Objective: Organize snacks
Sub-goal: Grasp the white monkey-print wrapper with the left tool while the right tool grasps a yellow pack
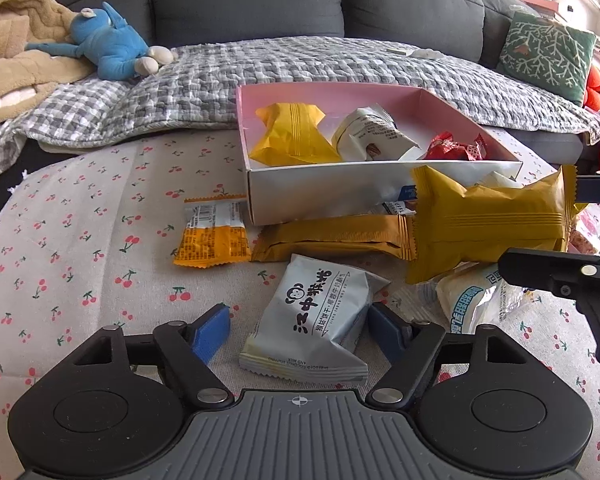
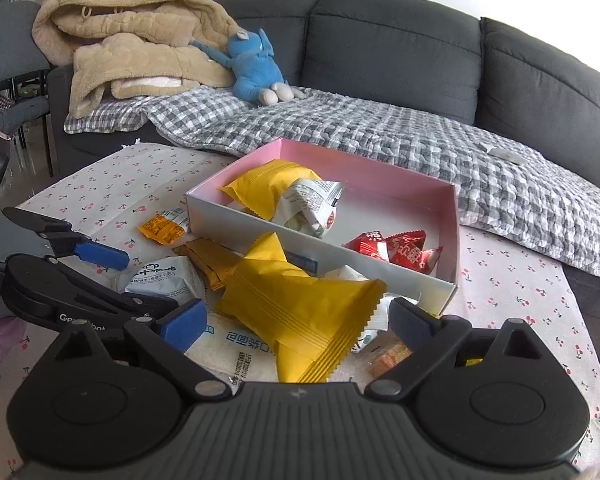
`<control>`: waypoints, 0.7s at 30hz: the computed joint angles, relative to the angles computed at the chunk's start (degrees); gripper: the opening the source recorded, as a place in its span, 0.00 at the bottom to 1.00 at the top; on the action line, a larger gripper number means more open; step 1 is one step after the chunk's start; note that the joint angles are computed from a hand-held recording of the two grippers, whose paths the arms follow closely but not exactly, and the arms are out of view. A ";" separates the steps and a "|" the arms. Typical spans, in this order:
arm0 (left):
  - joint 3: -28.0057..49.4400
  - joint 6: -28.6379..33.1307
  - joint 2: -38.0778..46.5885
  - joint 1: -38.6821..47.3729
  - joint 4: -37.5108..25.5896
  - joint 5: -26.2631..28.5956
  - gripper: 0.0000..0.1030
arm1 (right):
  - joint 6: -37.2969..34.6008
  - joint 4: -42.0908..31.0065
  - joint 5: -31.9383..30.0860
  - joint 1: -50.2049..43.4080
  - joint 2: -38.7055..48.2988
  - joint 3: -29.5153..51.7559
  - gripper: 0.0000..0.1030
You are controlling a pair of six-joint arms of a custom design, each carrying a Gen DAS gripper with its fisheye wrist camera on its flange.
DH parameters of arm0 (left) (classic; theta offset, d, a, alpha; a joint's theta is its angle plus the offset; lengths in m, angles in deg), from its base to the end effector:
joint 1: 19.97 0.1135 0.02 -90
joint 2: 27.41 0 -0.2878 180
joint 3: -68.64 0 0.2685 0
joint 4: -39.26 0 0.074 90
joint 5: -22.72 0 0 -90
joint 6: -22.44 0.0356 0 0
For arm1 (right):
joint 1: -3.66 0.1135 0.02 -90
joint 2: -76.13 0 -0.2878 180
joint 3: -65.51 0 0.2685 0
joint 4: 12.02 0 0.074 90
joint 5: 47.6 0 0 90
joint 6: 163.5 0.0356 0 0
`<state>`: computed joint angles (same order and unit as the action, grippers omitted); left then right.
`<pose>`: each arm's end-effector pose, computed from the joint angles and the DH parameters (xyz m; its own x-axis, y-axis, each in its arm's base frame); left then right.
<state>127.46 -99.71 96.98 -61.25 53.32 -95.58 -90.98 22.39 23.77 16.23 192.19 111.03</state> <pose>0.2810 -0.2243 0.0241 -0.6891 -0.0185 -0.7244 -0.0089 0.9998 -0.0170 0.3127 0.0814 0.0554 -0.4113 -0.3833 -0.8270 -0.6098 0.7901 -0.0629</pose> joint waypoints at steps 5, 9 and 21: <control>0.54 -0.16 -0.07 -0.01 -0.58 0.10 0.56 | 0.34 -0.62 0.24 0.43 0.57 0.81 0.79; 0.85 -1.00 -0.23 -0.04 -1.54 -0.37 0.53 | 0.96 -0.18 0.02 0.19 0.49 0.58 0.71; 0.90 -2.93 -0.91 -0.27 -3.23 -0.76 0.45 | 2.47 -5.40 -3.56 -0.47 -0.84 1.74 0.54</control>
